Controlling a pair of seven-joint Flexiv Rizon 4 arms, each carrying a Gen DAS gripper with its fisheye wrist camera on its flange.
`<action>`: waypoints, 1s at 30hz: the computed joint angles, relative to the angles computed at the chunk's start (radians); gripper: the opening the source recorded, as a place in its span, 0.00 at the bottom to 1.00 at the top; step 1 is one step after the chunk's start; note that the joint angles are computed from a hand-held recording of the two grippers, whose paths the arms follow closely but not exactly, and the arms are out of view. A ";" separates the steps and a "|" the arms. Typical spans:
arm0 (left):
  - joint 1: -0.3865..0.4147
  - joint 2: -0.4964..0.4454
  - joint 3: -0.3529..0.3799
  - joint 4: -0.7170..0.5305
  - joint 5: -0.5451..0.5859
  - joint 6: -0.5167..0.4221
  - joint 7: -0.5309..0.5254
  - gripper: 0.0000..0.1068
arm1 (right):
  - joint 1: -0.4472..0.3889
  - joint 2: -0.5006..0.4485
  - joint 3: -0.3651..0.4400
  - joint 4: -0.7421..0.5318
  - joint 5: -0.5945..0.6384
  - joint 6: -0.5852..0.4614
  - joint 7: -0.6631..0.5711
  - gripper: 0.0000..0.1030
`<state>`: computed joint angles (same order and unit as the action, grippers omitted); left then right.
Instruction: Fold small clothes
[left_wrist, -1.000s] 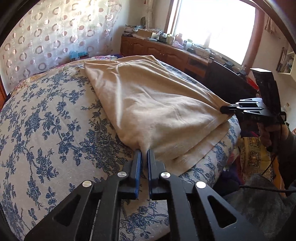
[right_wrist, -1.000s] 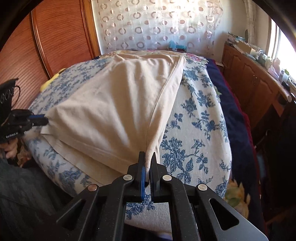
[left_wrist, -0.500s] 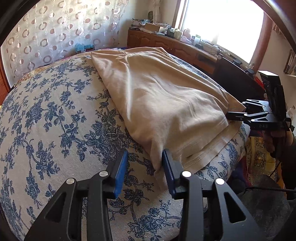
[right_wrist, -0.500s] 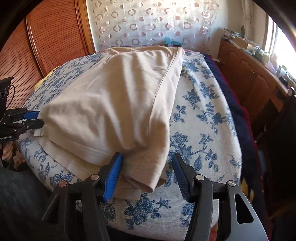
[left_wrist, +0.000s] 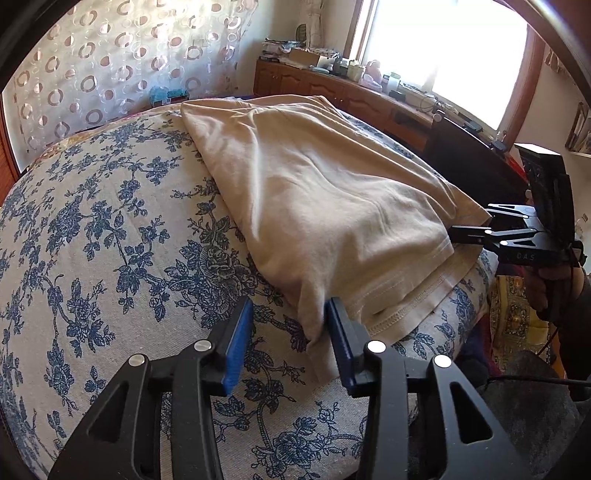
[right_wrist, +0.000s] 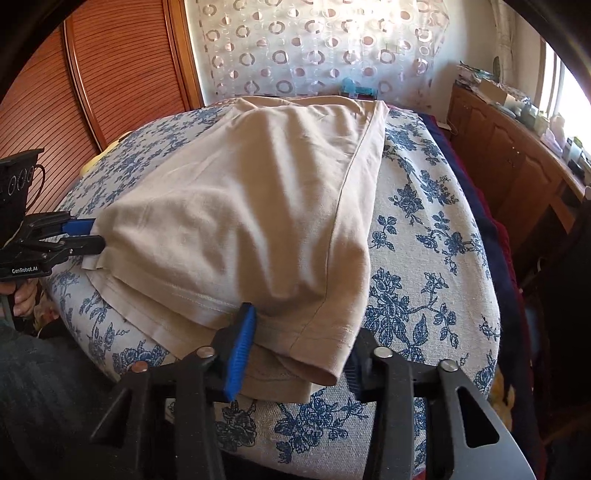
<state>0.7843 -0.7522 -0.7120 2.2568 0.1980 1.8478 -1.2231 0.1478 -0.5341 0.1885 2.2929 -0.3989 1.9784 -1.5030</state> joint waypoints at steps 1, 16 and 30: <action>-0.006 0.001 0.005 -0.002 -0.001 0.003 0.000 0.40 | -0.010 -0.002 0.008 0.000 -0.005 0.001 0.004 0.33; 0.155 -0.087 -0.262 -0.103 -0.026 -0.065 0.111 0.04 | -0.189 -0.031 0.093 -0.065 -0.252 0.185 0.166 0.07; -0.237 -0.167 0.086 -0.709 -0.344 -0.344 0.187 0.04 | -0.172 -0.269 0.219 -0.648 -0.443 -0.193 0.297 0.07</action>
<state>0.5475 -0.9196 -0.6261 1.5479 -0.1462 1.5033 -1.0363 -0.0240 -0.8029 0.4072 1.6448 -0.8419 1.7857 -1.2062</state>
